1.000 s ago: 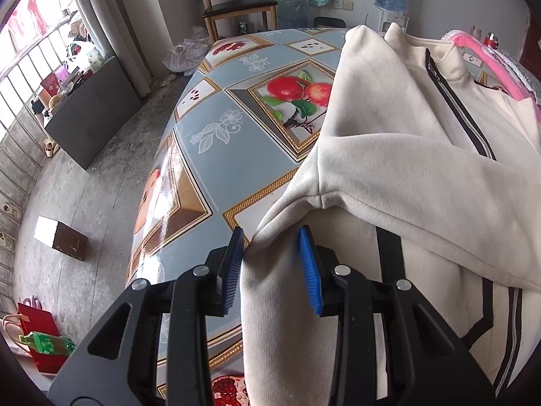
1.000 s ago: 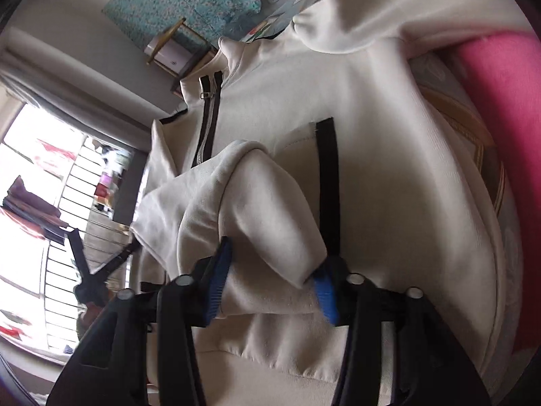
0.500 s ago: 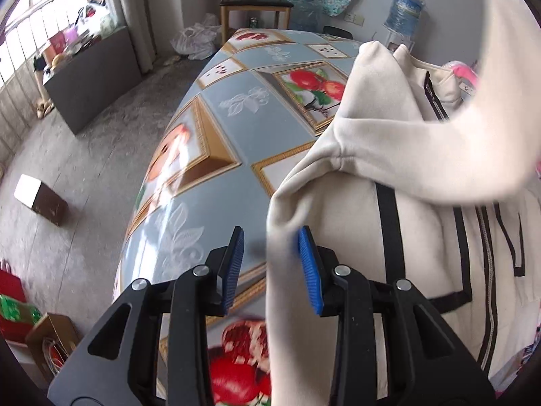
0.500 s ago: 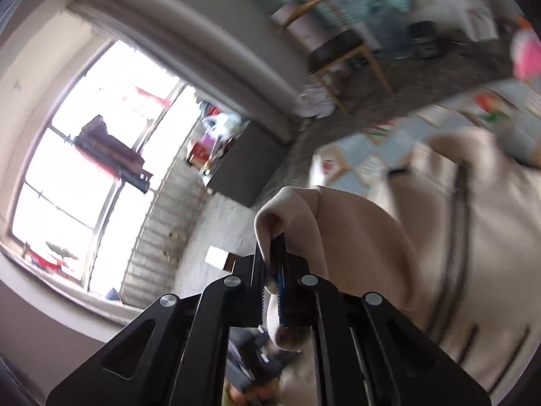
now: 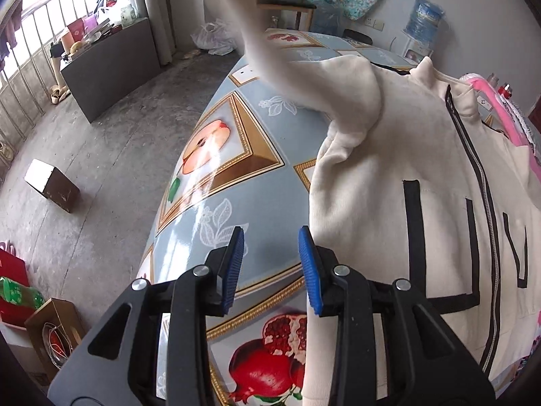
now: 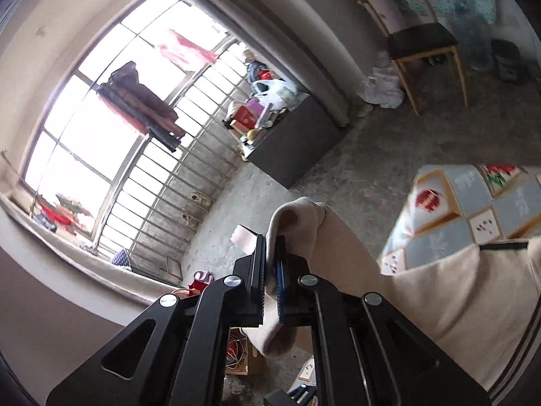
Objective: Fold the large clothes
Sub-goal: 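Lift the sleeve with the right tool, lay it across the body, open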
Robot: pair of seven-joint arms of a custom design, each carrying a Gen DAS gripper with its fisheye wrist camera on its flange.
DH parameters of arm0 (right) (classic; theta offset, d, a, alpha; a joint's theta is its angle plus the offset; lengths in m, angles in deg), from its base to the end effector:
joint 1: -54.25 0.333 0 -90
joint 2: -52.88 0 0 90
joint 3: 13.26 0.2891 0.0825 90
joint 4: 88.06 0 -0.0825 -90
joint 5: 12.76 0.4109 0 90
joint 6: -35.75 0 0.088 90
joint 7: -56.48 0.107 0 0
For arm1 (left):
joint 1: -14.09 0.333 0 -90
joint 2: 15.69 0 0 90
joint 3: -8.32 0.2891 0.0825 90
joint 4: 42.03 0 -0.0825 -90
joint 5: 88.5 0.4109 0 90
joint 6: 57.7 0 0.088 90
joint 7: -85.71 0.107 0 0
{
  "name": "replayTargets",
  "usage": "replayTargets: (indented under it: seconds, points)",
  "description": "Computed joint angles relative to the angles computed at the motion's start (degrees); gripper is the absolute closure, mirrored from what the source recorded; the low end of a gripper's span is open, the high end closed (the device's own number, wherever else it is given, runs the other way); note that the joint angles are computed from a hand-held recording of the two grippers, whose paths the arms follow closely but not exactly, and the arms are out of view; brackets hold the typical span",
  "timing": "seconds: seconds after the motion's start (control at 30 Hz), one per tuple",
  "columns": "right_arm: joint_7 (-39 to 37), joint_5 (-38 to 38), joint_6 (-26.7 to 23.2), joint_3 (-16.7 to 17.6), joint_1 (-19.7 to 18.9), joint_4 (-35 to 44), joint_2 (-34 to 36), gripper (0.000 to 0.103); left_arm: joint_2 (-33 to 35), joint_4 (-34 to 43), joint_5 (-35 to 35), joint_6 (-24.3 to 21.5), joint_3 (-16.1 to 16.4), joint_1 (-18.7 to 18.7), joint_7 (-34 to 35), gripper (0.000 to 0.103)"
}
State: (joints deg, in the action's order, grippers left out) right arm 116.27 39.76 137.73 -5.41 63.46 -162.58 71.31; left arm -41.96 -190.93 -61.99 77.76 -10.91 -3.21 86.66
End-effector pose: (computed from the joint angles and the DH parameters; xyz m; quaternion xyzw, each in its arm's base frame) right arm 0.6436 0.2527 0.5890 -0.8009 0.3793 0.2279 0.4035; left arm 0.3674 -0.2564 0.3832 -0.8604 0.4373 -0.1548 0.2109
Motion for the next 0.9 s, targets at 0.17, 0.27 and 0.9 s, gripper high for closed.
replayTargets:
  seconds: [0.17,0.27,0.9]
  points:
    - [2.11,2.17,-5.38,-4.02,-9.35,3.07,4.72,0.097,2.64,2.27,1.28,0.76,0.39,0.78,2.25,0.071]
    - [1.81,2.84,-7.78,-5.99,-16.32,4.3,7.07,0.097,4.67,4.47,2.16,-0.22,0.31,1.02,3.85,0.071]
    - [-11.91,-14.3,1.86,-9.79,-28.96,-5.93,12.31,0.072,16.99,17.04,4.51,-9.43,2.8,1.52,8.17,0.07]
